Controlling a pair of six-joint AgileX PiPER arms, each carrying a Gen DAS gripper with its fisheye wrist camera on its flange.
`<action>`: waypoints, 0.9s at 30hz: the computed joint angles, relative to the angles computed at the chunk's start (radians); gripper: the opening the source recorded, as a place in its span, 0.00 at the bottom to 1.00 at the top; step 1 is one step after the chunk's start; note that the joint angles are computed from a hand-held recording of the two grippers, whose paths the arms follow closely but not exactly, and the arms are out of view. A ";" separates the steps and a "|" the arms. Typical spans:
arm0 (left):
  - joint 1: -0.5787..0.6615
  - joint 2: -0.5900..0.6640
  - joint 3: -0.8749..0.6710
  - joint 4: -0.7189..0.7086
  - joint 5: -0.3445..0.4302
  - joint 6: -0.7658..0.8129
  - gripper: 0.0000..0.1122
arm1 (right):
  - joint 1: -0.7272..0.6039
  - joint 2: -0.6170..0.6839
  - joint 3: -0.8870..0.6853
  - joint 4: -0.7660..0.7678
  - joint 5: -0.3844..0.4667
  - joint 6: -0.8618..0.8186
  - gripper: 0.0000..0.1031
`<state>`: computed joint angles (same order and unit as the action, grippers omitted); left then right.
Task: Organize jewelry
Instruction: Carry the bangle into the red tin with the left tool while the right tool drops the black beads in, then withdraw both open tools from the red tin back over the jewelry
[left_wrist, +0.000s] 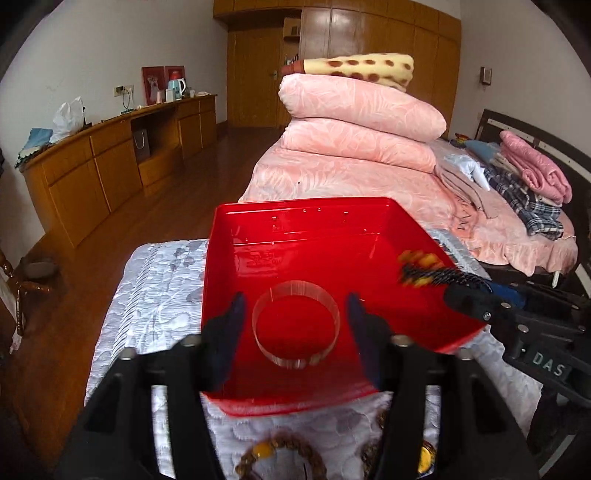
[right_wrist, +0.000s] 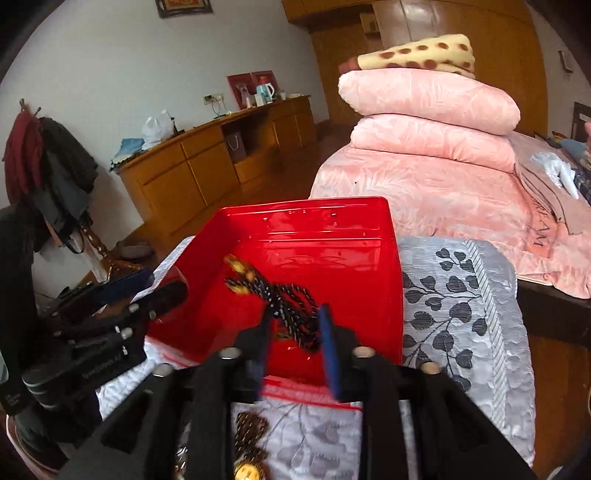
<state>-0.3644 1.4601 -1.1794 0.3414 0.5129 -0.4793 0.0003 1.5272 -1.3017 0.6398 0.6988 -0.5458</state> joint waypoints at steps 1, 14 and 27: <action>0.002 0.000 0.006 0.013 -0.006 -0.009 0.59 | -0.003 -0.001 0.006 0.011 -0.009 -0.015 0.34; -0.086 -0.279 0.225 0.258 0.028 -0.251 0.80 | -0.089 -0.269 0.267 0.117 -0.063 -0.135 0.53; -0.332 -0.532 0.521 0.236 0.269 -0.466 0.87 | -0.025 -0.593 0.608 -0.093 -0.016 0.102 0.80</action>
<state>-0.6969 0.9285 -0.6583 0.5778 0.7823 -0.9454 -0.0250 0.9346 -0.6936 0.5466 0.6824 -0.4442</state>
